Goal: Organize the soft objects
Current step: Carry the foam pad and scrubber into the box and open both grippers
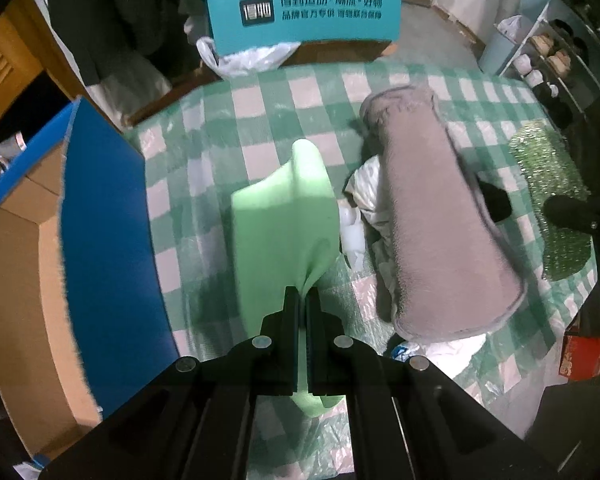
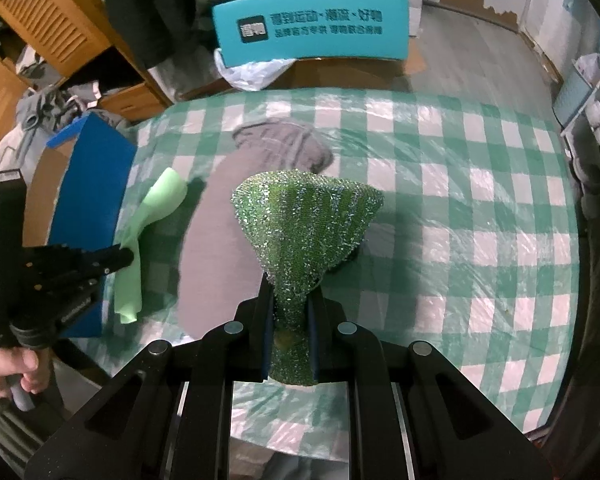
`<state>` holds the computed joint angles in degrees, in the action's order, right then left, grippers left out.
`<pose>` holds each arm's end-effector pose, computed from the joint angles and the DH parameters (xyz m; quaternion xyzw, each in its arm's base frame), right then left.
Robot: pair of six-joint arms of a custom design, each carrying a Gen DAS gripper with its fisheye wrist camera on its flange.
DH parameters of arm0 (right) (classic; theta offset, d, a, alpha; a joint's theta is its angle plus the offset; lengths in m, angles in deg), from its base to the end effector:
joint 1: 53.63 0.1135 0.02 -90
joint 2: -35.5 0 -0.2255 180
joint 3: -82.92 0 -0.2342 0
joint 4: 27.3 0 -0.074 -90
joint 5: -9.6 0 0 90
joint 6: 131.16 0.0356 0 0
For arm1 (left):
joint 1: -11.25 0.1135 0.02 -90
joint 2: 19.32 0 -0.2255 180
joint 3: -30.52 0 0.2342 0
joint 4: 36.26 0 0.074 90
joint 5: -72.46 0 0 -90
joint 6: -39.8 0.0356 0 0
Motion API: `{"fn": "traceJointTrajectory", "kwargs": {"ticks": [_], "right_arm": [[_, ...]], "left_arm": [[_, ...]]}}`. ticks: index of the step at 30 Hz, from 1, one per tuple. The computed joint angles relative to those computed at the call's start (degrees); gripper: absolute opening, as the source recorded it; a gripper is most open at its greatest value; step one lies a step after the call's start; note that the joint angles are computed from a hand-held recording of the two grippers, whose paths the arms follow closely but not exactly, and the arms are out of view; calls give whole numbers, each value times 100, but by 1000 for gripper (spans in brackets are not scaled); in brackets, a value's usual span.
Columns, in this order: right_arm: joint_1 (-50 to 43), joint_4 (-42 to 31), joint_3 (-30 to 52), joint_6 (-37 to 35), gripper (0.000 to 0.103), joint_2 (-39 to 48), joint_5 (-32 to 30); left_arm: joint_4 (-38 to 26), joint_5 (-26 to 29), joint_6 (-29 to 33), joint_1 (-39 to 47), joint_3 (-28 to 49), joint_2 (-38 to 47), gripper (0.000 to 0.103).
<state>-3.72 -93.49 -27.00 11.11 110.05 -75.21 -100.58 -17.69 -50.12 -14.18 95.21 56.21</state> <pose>0.1504 0.1736 0.2093 0.0279 0.9844 0.1025 0.1401 0.2003 -0.0951 0.1819 0.2188 0.9672 -0.0271 0.1263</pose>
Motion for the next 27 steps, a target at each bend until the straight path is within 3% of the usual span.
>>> {"fn": "traceJointTrajectory", "kwargs": {"ticks": [1, 10, 27], "right_arm": [[63, -36, 90, 21, 12, 40, 36], [592, -298, 1027, 95, 12, 576, 256], [1039, -521, 2603, -88, 12, 1653, 379]], "left_arm": [[146, -8, 5, -17, -248, -145, 2], [-374, 76, 451, 356, 5, -870, 2], [-841, 391, 1221, 1286, 455, -1562, 2]]}}
